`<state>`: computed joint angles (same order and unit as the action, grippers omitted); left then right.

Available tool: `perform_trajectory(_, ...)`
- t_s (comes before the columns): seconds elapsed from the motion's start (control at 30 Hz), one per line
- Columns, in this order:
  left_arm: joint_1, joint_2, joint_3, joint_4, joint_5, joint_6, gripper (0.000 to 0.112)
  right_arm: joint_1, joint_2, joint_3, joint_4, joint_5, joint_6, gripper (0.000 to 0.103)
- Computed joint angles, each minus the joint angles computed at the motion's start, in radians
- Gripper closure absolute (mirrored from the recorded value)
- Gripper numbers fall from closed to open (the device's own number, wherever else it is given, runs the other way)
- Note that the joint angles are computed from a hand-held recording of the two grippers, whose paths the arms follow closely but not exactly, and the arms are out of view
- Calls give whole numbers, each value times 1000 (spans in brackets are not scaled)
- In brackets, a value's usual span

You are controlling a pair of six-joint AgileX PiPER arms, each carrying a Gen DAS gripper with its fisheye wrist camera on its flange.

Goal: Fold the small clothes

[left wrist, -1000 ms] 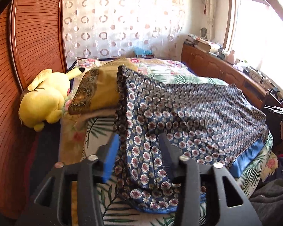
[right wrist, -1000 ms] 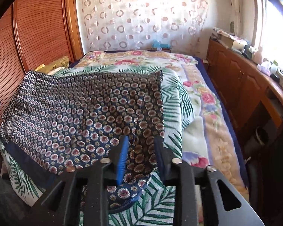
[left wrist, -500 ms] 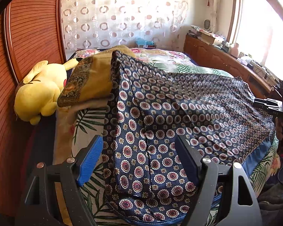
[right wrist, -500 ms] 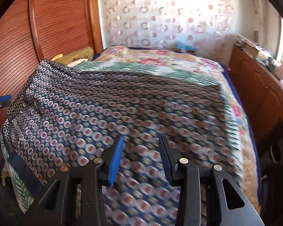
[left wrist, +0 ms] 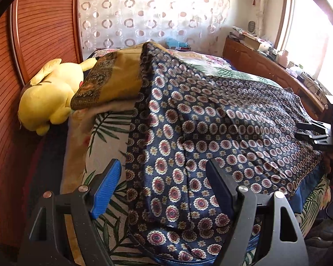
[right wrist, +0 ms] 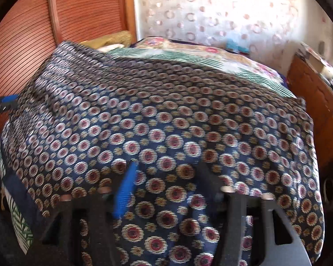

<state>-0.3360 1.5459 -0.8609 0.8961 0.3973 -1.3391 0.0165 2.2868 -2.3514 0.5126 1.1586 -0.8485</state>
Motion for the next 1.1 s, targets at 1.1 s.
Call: perform_trajectory(1.1, -46, -52, 170, 242, -57, -366, 69, 8, 7, 3, -10, -7, 16, 16)
